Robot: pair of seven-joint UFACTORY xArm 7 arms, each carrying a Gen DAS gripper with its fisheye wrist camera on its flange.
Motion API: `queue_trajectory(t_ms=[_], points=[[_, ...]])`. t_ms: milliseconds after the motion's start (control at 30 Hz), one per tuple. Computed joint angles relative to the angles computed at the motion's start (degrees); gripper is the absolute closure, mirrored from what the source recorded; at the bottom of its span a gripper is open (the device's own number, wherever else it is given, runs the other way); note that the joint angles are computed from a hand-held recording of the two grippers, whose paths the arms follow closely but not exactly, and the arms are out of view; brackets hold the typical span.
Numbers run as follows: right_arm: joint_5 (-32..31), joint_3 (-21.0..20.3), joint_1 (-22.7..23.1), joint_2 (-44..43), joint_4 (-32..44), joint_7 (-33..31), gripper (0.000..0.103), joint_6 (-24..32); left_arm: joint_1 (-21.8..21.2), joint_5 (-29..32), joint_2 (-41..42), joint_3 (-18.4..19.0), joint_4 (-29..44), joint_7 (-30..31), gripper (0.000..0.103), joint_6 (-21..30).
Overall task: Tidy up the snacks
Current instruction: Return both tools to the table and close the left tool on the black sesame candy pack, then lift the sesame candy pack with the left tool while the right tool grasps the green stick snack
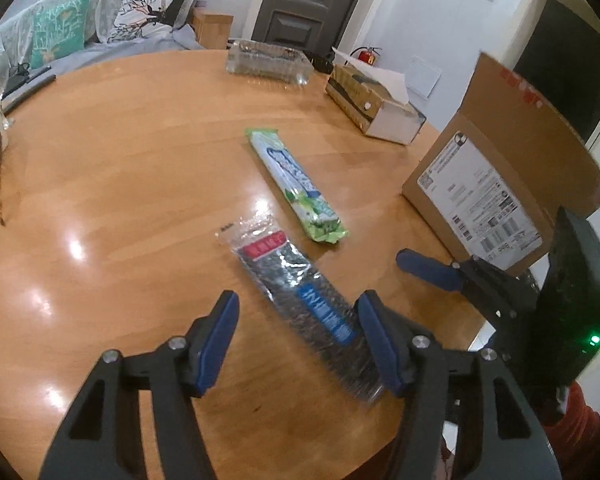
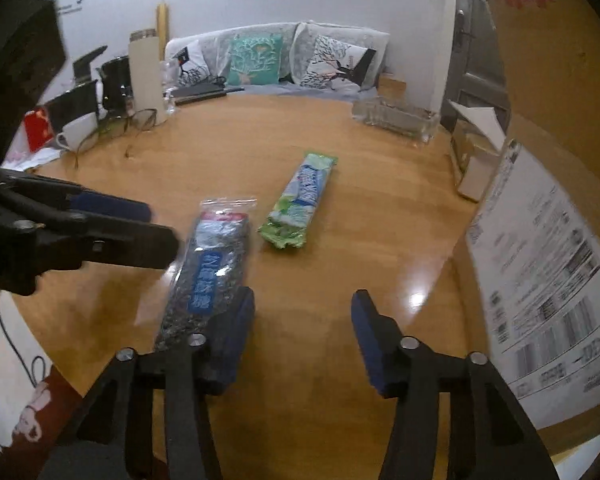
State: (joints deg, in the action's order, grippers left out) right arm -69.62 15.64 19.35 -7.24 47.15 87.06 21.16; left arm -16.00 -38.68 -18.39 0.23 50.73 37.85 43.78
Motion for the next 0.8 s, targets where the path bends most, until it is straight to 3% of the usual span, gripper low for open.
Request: queue_trajectory(t_ms=[133,200,300,367,567,800], points=[[-3.0,0.3,0.2,0.9,1.0,1.9,0.032,-1.1,0.1,0.8,0.4,-0.6,-0.5,-0.1,0.044,-1.8],[-4.2,0.0,0.5,1.5,1.5,2.3,0.028,-2.6,0.3,1.7,0.4,-0.8,-0.7,-0.9,0.048,-2.9],[-2.4,-0.4,1.2,1.3,1.5,0.5,0.028,-2.1,0.6,4.6,0.1,-1.7,-1.7,-2.2,0.066,-5.7],[-2.9,-0.7,0.9,0.5,0.6,1.4,0.028,-2.8,0.4,5.7,-0.4,-1.7,-2.6,-2.4,0.070,-7.4],[0.1,-0.6,-0.7,-1.4,-1.0,1.4,0.028,-2.9,-1.1,6.2,-0.8,-0.5,-3.7,-1.2,0.072,-9.5],[6.0,-0.5,-1.9,0.4,1.2,-2.5,0.028,-2.3,0.2,8.9,0.8,0.6,-2.3,0.4,0.072,-11.0]])
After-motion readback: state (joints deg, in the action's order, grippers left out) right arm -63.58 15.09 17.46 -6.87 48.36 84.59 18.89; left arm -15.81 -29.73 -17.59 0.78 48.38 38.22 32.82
